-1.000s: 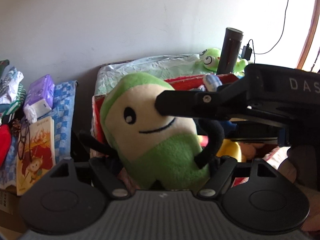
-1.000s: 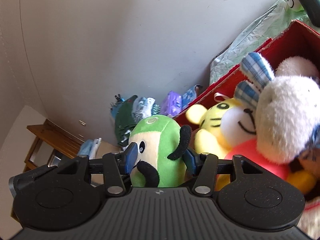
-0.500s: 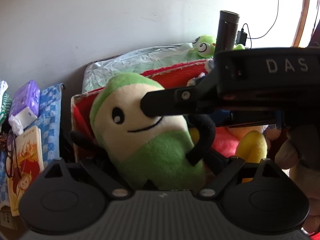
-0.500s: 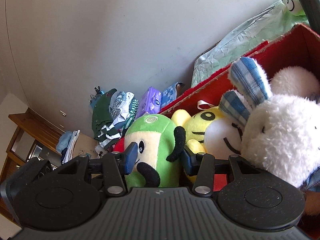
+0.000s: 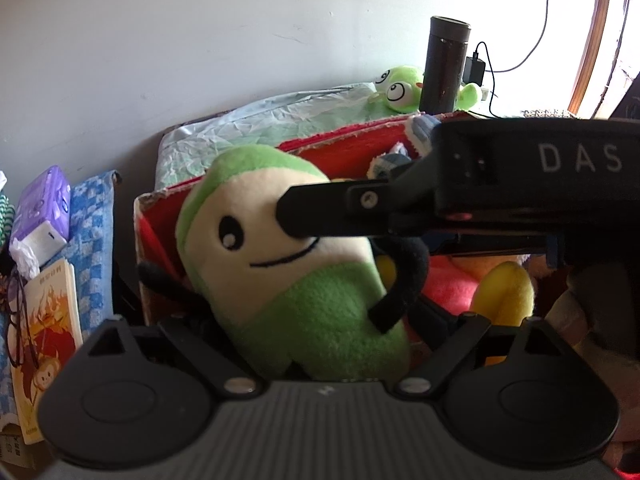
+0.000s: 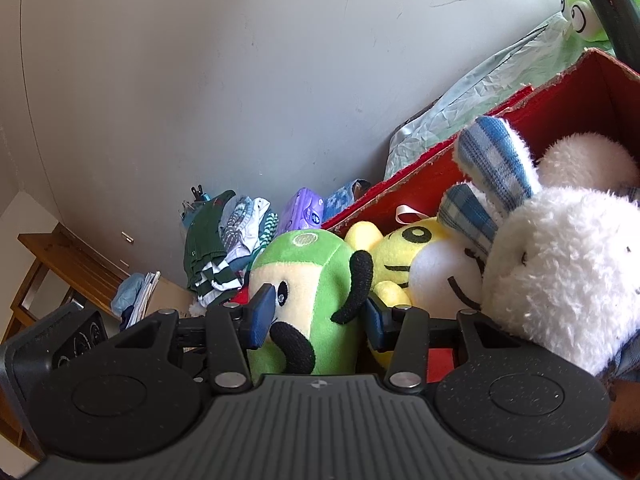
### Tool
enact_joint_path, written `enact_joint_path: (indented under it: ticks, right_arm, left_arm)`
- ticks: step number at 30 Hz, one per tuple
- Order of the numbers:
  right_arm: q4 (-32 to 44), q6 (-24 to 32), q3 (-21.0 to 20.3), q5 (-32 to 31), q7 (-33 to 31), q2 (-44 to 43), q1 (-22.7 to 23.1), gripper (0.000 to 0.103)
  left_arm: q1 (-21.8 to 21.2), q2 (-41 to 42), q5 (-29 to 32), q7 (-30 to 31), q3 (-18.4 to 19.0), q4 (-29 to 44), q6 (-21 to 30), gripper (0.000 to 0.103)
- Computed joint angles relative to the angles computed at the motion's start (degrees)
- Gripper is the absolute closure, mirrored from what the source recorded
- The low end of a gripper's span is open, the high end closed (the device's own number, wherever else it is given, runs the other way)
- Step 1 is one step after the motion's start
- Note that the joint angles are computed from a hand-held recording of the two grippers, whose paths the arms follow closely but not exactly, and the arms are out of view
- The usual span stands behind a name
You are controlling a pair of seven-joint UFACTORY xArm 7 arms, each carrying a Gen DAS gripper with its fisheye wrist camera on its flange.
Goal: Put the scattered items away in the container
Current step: 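Lower the bean plush into the red box beside the yellow tiger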
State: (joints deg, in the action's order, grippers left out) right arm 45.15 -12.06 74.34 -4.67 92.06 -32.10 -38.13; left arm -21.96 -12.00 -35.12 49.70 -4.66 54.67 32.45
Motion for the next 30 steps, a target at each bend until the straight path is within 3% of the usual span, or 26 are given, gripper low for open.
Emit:
enact_joint_path:
  ticks: [8,18,23,28,30]
  right_arm:
    - [-1.3,-1.0,-1.1,1.3,1.5,-0.9,2.3,0.055]
    - [-1.6,-0.5,-2.2,2.3,2.7,-0.5,4.4,0.055]
    - [-0.1,3.6,-5.5,0.6,0.9,1.9,7.7,0.055]
    - [0.5,11.6,-9.6,-1.8,0.1,-3.9,11.5,0.053]
    - [0.7,15.0,-11.0,-2.7,0.5,-4.9,13.0,0.048]
  left_arm:
    - [0.0,-0.8,1.8,-2.4,-0.4,-0.8,-0.5,0.007]
    - [-2.0,-3.3,3.5,-4.0,-0.2,-5.0,-6.3,0.004]
    - [-0.7,-3.6,9.6,-11.4,-2.2,-4.9,-7.1,0.001]
    - [0.1,-5.2,15.3,-19.8,-3.2,-6.0,-8.0,0.001]
    - [0.6,-5.9,17.9,-22.9,-3.4,-6.3,-8.0,0.001]
